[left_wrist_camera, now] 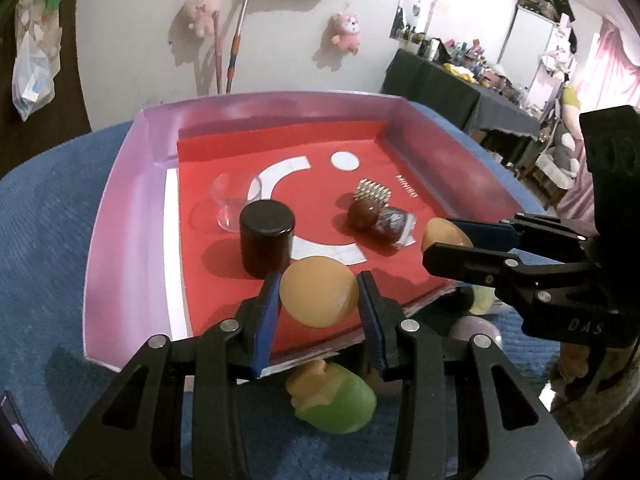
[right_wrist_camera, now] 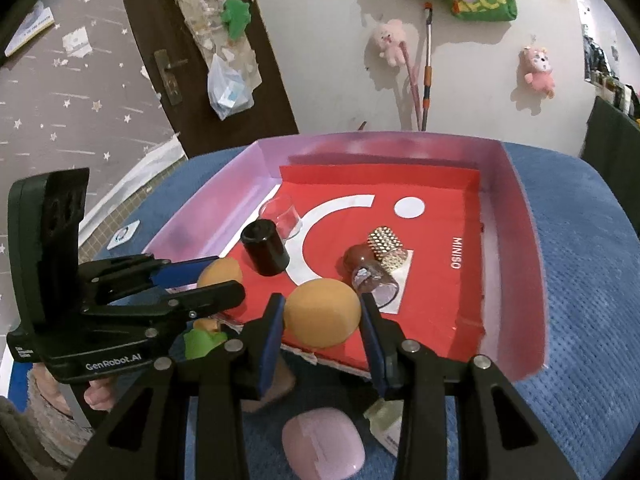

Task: Organize rigid objects
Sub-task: 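Lift both sponges and carry them over the red-lined box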

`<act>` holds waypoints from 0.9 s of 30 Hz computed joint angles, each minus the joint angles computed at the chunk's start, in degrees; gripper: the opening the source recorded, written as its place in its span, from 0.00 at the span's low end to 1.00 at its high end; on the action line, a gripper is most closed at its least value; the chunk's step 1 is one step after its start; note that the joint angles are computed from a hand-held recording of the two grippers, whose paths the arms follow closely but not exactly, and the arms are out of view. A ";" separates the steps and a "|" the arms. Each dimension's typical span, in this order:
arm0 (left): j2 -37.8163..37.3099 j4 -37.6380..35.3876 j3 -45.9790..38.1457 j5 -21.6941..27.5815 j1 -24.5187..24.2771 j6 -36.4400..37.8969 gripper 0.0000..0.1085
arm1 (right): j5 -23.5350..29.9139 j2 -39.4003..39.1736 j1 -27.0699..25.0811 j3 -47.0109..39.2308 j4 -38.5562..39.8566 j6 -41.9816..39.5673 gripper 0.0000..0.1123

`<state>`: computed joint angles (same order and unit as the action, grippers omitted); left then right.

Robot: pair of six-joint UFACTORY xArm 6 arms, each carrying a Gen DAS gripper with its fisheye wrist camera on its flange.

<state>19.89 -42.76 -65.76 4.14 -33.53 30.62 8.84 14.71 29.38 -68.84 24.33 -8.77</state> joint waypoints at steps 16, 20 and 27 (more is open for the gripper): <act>6.23 6.95 -5.55 2.84 2.59 -8.68 0.33 | 6.28 7.61 -0.92 -8.57 1.53 -1.12 0.36; 7.17 8.88 -6.55 2.44 2.77 -10.82 0.33 | 6.40 8.64 -1.41 -9.47 0.64 0.08 0.36; 9.21 20.85 -7.91 0.55 3.63 -21.50 0.33 | 4.56 9.89 -2.97 -10.10 -9.96 9.94 0.36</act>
<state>29.09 -21.91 -73.67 4.69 -29.90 9.12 13.40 24.60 26.41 -78.94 14.36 1.18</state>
